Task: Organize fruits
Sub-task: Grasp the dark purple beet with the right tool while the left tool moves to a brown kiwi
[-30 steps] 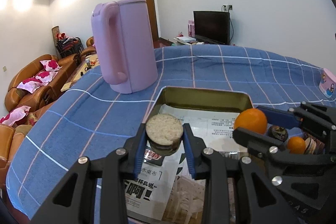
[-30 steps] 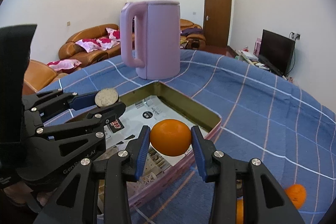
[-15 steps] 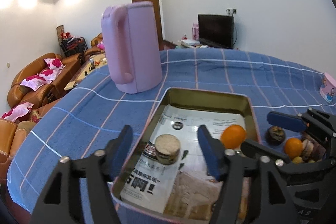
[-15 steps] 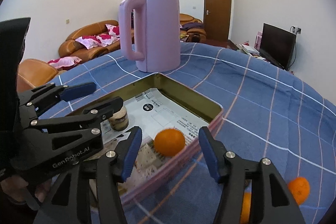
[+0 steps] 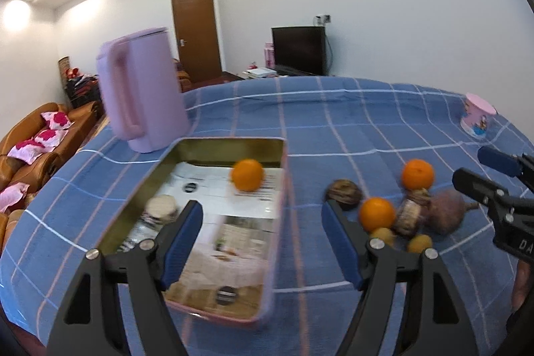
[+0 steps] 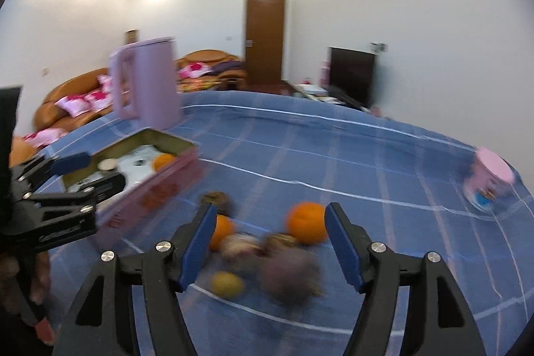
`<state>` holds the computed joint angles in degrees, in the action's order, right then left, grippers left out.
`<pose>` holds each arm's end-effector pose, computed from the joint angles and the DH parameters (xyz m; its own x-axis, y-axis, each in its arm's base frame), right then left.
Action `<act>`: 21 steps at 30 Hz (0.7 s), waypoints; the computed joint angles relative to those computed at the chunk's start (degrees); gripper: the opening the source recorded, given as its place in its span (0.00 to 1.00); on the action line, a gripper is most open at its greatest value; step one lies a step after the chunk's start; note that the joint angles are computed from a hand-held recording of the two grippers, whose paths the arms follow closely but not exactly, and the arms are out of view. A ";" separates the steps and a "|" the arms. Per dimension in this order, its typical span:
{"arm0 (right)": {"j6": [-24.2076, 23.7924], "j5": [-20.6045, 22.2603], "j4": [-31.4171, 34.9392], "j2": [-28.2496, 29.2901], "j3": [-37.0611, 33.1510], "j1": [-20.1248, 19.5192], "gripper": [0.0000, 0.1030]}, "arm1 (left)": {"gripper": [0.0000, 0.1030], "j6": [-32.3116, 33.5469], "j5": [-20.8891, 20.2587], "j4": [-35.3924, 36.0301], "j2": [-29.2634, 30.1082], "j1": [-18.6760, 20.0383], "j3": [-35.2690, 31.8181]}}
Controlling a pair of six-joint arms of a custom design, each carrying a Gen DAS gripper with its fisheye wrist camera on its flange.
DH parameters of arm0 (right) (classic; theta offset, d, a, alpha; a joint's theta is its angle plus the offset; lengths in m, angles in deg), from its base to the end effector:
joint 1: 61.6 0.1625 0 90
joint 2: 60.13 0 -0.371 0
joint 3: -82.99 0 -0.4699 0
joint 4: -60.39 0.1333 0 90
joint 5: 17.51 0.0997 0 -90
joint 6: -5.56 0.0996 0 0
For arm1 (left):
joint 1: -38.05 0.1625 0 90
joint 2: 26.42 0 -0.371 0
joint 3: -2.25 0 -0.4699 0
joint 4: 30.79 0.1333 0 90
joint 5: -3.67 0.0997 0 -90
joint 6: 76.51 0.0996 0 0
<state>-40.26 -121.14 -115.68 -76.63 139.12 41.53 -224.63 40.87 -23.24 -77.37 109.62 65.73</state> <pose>0.3015 -0.8091 -0.0263 -0.5744 -0.5192 0.6329 -0.8157 0.4286 -0.3886 -0.0242 -0.7453 0.2344 -0.6306 -0.2683 -0.7283 0.5200 0.5505 -0.6531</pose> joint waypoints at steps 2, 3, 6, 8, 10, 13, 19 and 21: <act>0.87 -0.96 0.21 0.15 -0.43 -0.37 0.67 | 0.75 -0.56 -0.21 1.43 1.86 -0.32 -1.65; 1.25 -1.25 0.48 0.20 -0.56 -0.48 0.67 | 0.75 -0.71 -0.31 1.99 2.55 -0.41 -2.29; 2.89 -1.37 2.16 0.21 -0.86 -0.85 0.67 | 0.75 -1.28 -0.99 3.96 4.75 -0.63 -4.42; 2.61 -1.94 2.51 0.46 -1.00 -0.84 0.67 | 0.75 -1.67 -0.85 5.01 5.44 -0.71 -5.36; 2.71 -2.50 3.14 0.66 -1.36 -0.92 0.67 | 0.75 -1.15 -1.19 5.27 6.11 -0.83 -6.22; 4.22 -3.01 5.48 1.14 -2.56 -1.15 0.67 | 0.75 -1.47 -1.65 6.82 7.37 -0.88 -7.76; 7.22 -4.08 12.60 2.29 -5.73 -1.39 0.67 | 0.77 -1.93 -2.52 9.00 9.32 -0.83 -10.50; 8.24 -4.39 15.51 2.65 -6.82 -1.50 0.67 | 0.77 -1.70 -1.98 8.19 8.65 -0.91 -9.43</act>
<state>-32.02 -125.52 -100.16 -73.98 132.30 40.02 -226.32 38.89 -15.04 -68.73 108.71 56.30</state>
